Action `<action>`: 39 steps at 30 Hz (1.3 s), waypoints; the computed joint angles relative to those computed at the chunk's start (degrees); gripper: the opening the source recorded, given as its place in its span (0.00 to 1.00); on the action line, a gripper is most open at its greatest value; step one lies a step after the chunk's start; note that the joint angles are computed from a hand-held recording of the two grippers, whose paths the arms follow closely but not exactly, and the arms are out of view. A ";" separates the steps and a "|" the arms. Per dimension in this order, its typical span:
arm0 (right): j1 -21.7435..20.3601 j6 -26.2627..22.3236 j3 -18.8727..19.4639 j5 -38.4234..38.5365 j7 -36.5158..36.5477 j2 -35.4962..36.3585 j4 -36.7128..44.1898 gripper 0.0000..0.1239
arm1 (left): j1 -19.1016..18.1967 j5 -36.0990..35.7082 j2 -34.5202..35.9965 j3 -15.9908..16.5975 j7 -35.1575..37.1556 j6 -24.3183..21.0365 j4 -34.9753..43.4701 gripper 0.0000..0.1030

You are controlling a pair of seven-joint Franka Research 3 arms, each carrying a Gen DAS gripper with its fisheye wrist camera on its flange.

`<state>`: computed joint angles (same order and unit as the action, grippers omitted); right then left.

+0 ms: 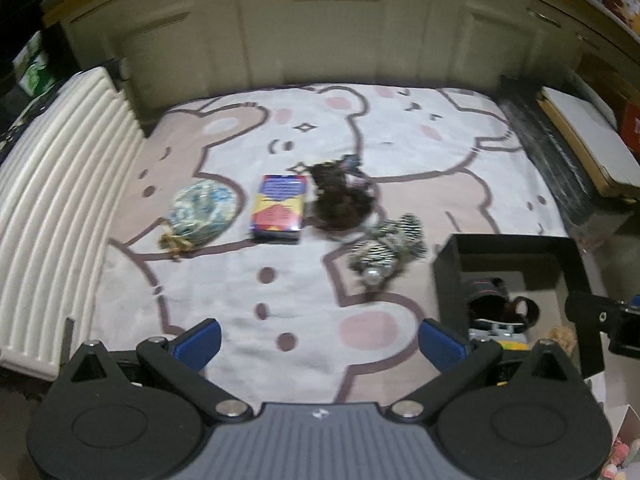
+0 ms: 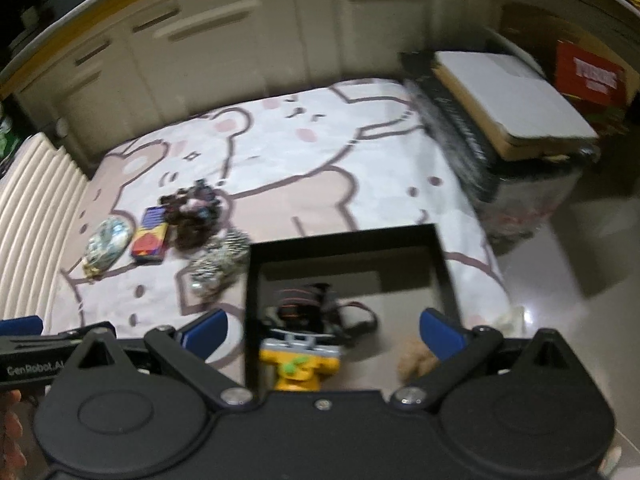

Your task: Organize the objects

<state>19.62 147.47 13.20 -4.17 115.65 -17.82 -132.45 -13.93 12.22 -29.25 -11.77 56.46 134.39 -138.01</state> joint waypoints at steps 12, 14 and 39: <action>3.23 1.19 1.47 -0.65 -0.10 3.37 3.66 0.83 | 3.17 1.55 -6.45 2.33 0.19 0.62 -4.95 1.00; 3.58 1.72 1.49 -0.85 0.15 3.67 3.85 0.83 | 3.53 1.82 -7.10 2.50 0.44 1.07 -5.48 1.00; 6.73 5.81 -1.07 -0.08 12.57 15.91 13.81 0.77 | 6.27 4.04 3.27 3.92 8.31 13.06 -2.22 0.95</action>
